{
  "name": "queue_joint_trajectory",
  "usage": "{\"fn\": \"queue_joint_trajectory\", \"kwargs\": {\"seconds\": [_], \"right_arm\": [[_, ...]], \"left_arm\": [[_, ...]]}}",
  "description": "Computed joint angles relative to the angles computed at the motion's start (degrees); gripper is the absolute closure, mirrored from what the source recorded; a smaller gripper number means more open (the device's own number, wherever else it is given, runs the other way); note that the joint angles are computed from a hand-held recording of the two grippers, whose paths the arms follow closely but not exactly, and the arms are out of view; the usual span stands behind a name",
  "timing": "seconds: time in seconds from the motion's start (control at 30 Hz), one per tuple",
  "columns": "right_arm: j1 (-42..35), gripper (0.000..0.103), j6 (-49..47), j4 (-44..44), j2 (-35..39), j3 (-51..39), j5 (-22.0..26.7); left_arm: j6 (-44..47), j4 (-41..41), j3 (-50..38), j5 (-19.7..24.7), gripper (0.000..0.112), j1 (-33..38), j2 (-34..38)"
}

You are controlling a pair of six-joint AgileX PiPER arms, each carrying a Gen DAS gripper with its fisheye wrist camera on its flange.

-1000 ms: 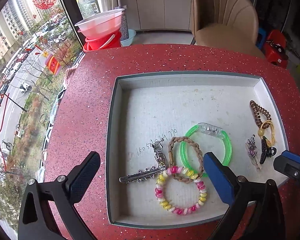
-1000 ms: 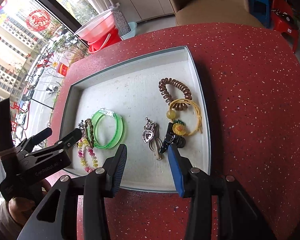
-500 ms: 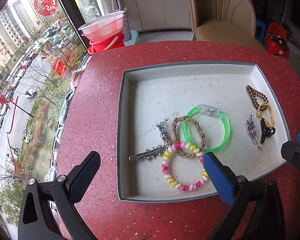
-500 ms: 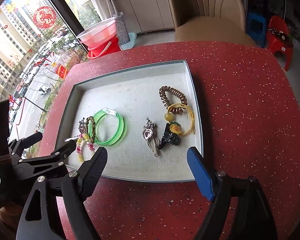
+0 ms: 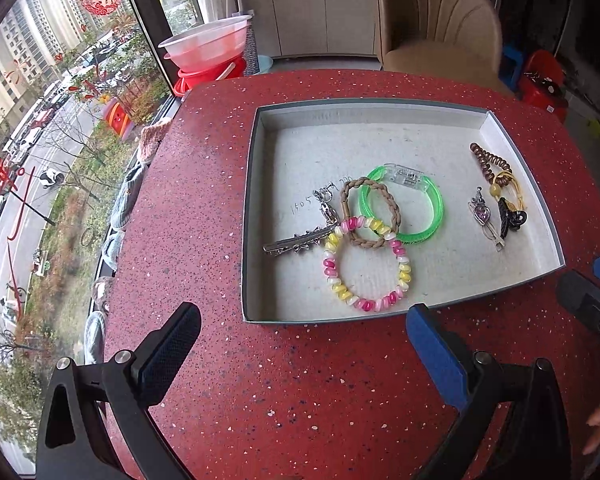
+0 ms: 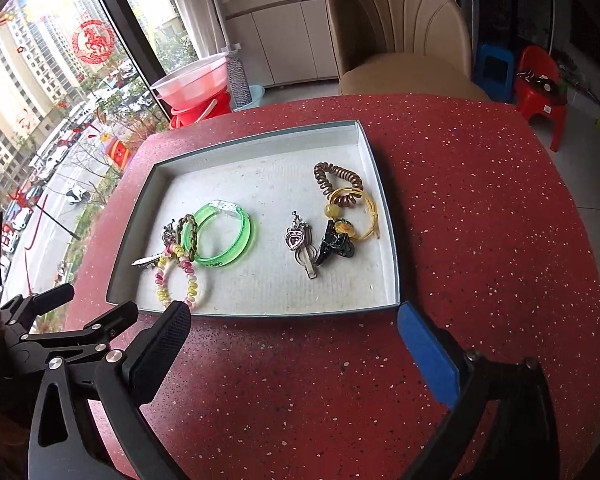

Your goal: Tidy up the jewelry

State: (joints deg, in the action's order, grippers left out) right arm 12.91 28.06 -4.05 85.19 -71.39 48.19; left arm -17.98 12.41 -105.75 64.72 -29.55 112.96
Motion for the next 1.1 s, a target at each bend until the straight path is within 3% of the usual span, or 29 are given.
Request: {"fn": "queue_joint_trajectory", "kwargs": {"seconds": [0.4,0.73,1.1], "right_arm": [[11.97,0.000,20.56,-20.73,-9.33,9.98,-0.74],[19.72,0.000,31.72,-30.56,-12.25,13.89,2.06],[22.55,0.000,35.30,-34.17,-12.21,14.74,3.93]], "left_arm": [[-11.79,12.24,23.04,-10.69,0.009,-4.82,-14.18],[-22.87,17.32,33.17,-17.44,0.009,-6.90,-21.24],[-26.09,18.72,35.44,-17.77,0.009,-7.29,-22.27]]}}
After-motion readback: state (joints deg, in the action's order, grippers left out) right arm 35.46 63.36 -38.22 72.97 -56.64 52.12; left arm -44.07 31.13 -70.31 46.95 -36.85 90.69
